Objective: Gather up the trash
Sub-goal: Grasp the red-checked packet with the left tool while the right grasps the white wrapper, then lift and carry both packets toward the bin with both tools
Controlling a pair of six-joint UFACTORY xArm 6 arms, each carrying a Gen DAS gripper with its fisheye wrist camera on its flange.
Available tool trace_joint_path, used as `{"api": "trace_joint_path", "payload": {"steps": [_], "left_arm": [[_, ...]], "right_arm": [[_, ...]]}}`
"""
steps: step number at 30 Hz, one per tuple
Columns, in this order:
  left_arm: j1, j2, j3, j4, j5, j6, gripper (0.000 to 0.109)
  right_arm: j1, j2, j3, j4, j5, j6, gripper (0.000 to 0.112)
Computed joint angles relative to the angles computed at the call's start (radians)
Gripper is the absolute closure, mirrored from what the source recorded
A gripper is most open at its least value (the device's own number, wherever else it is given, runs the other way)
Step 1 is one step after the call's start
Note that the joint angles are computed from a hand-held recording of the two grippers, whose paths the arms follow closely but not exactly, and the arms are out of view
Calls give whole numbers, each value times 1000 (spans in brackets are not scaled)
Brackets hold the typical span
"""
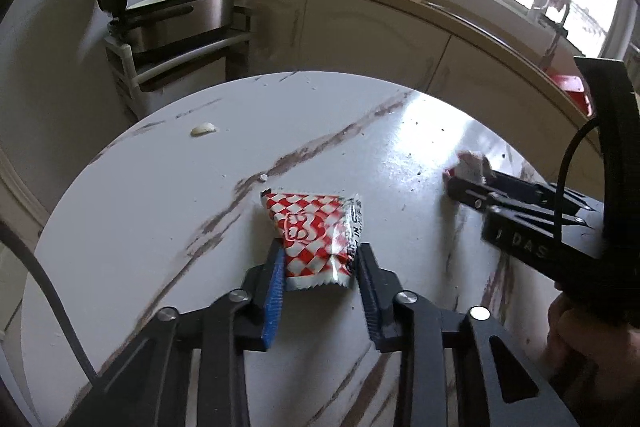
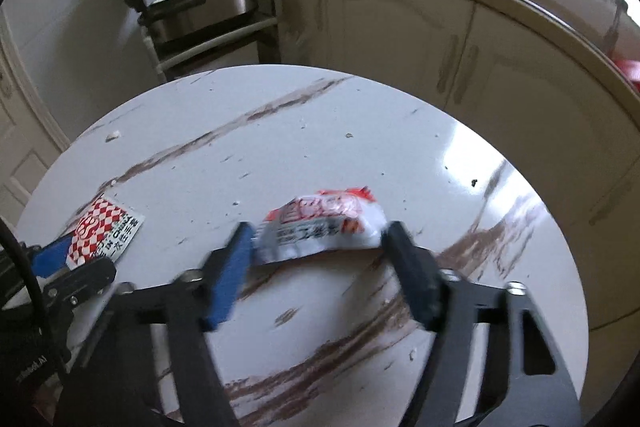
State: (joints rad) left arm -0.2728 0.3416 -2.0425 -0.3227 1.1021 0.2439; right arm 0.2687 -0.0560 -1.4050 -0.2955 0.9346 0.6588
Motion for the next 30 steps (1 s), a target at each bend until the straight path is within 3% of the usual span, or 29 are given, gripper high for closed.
{"api": "trace_joint_path", "payload": {"steps": [2, 4, 5, 6, 16, 30], "left_arm": [[11, -21, 27, -27, 4, 17, 92], [23, -60, 74, -49, 5, 31, 93], [29, -66, 81, -58, 8, 35, 94], [34, -69, 83, -67, 13, 40, 94], [50, -157, 176, -117, -4, 89, 95], [54, -425, 422, -142, -37, 150, 95]], "right_arm": [[5, -6, 5, -11, -1, 3, 84], [1, -33, 35, 10, -21, 12, 93], [-3, -39, 42, 24, -25, 10, 106], [-8, -55, 60, 45, -37, 8, 108], [-48, -221, 258, 203, -173, -4, 111], [12, -456, 365, 110, -140, 113, 111]]}}
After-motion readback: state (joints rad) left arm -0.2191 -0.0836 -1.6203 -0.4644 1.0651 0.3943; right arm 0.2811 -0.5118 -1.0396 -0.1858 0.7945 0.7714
